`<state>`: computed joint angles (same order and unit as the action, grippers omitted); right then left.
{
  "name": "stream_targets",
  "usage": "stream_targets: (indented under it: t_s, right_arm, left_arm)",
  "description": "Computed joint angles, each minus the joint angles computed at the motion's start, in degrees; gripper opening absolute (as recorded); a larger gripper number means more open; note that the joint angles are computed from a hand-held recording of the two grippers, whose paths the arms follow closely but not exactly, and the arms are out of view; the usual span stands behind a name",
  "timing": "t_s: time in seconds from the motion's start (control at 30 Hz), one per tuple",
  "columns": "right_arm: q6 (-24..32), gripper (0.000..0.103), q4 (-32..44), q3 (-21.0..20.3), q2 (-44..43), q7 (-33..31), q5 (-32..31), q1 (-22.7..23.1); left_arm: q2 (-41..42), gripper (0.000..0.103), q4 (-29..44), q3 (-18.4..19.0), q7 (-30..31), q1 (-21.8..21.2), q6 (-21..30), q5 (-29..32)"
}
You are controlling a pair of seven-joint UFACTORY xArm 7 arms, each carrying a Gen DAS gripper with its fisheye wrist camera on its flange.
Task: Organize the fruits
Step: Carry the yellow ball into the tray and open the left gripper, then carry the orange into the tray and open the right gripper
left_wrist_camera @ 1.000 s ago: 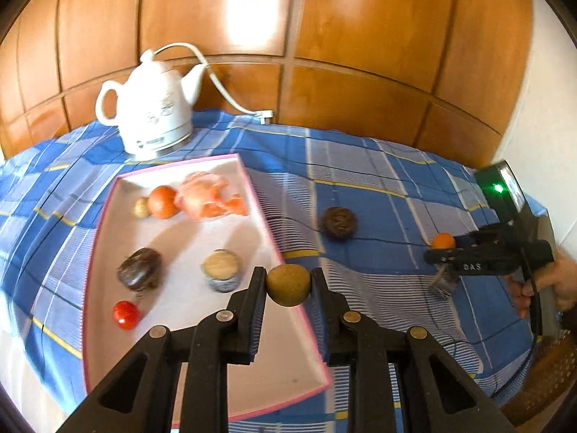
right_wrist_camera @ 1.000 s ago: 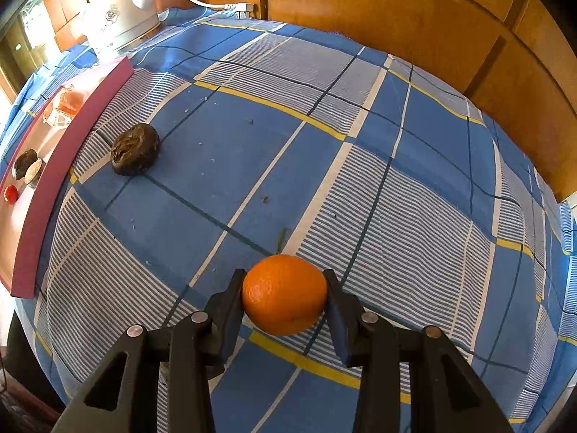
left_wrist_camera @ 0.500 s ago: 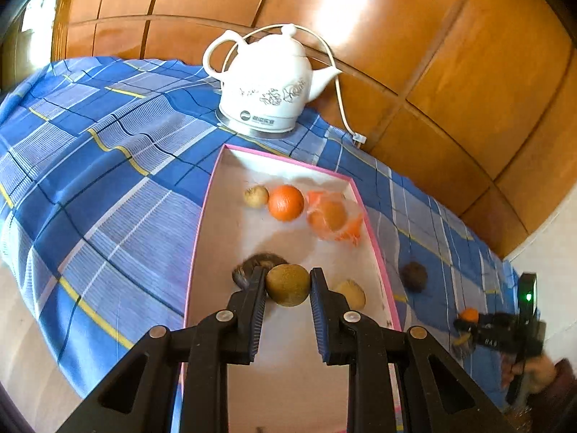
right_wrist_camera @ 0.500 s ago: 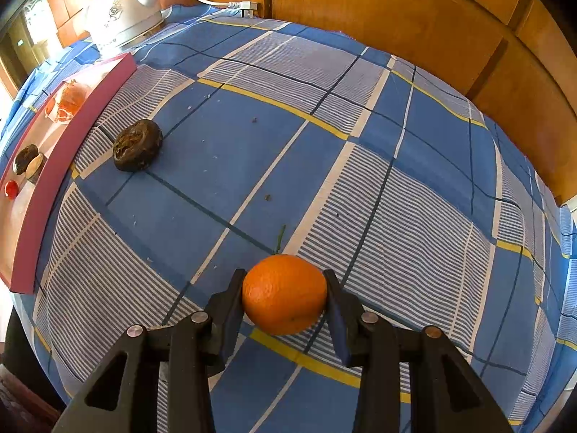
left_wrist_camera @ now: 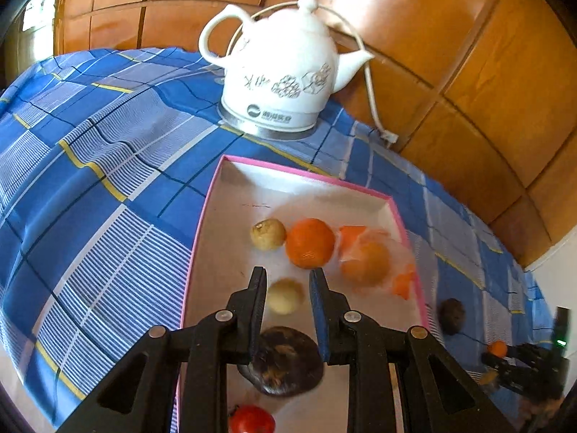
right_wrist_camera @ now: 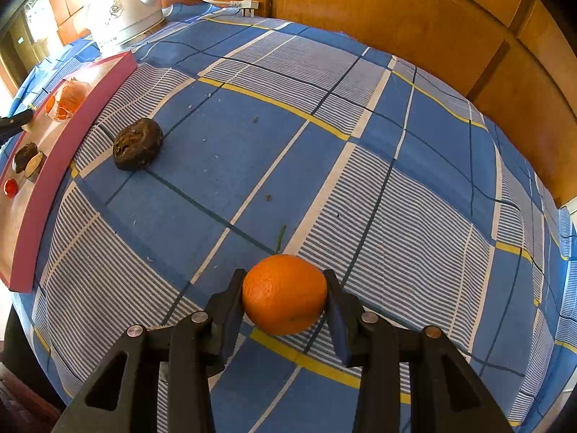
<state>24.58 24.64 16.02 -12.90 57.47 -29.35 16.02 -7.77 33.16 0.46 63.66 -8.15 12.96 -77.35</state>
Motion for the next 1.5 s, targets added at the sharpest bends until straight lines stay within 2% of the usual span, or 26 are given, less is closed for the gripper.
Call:
stream_targets:
  t_s: [0.07, 0.23, 0.43, 0.5, 0.57, 0.67, 0.77, 0.83, 0.97, 1.13, 1.5]
  right_arm:
    - [0.00, 0.042, 0.01, -0.04, 0.01, -0.10, -0.03, 0.01]
    - [-0.12, 0.042, 0.06, -0.17, 0.15, -0.53, 0.00, -0.08]
    - [0.17, 0.042, 0.26, 0.05, 0.29, 0.07, -0.39, 0.02]
    - [0.17, 0.042, 0.27, -0.05, 0.28, 0.04, -0.45, 0.04]
    - [0.24, 0.042, 0.28, -0.11, 0.25, 0.01, -0.39, 0.06]
    - [0.54, 0.042, 0.33, 0.00, 0.13, 0.24, -0.49, 0.08]
    - [1.00, 0.042, 0.30, 0.29, -0.17, 0.69, -0.77, 0.18]
    - [1.17, 0.042, 0.27, 0.41, -0.33, 0.96, -0.93, 0.26]
    - [1.29, 0.042, 0.11, 0.60, -0.60, 1.44, -1.48, 0.23]
    - [1.32, 0.042, -0.01, 0.86, -0.82, 2.18, -2.09, 0.21]
    - [0.94, 0.042, -0.48, 1.10, -1.29, 3.00, -2.75, 0.03]
  left_arm:
    - [0.28, 0.030, -0.08, -0.30, 1.09, -0.30, -1.07, -0.78]
    - [-3.91, 0.031, -4.54, -1.70, 2.54, -2.54, -8.20, -2.46]
    - [-11.31, 0.031, -11.44, -0.83, 5.85, -9.84, -15.58, -5.69]
    - [-13.18, 0.031, -13.20, -0.89, 4.96, -11.74, -17.09, -5.07]
    - [-15.59, 0.034, -15.71, -2.97, 1.29, -11.61, -17.97, -2.31]
    - [-18.57, 0.039, -18.55, -7.15, -4.35, -9.16, -17.85, 1.62]
    - [-21.66, 0.039, -21.04, -10.88, -9.00, -6.42, -16.56, 5.20]
    - [-23.59, 0.039, -22.39, -10.92, -10.44, -6.86, -16.47, 6.54]
    - [-27.20, 0.039, -24.64, -13.40, -15.09, -4.00, -13.83, 10.71]
    - [-28.74, 0.040, -26.05, -12.01, -18.39, -3.99, -12.59, 14.53]
    - [-29.78, 0.042, -28.44, -7.24, -23.65, -5.33, -13.40, 21.95]
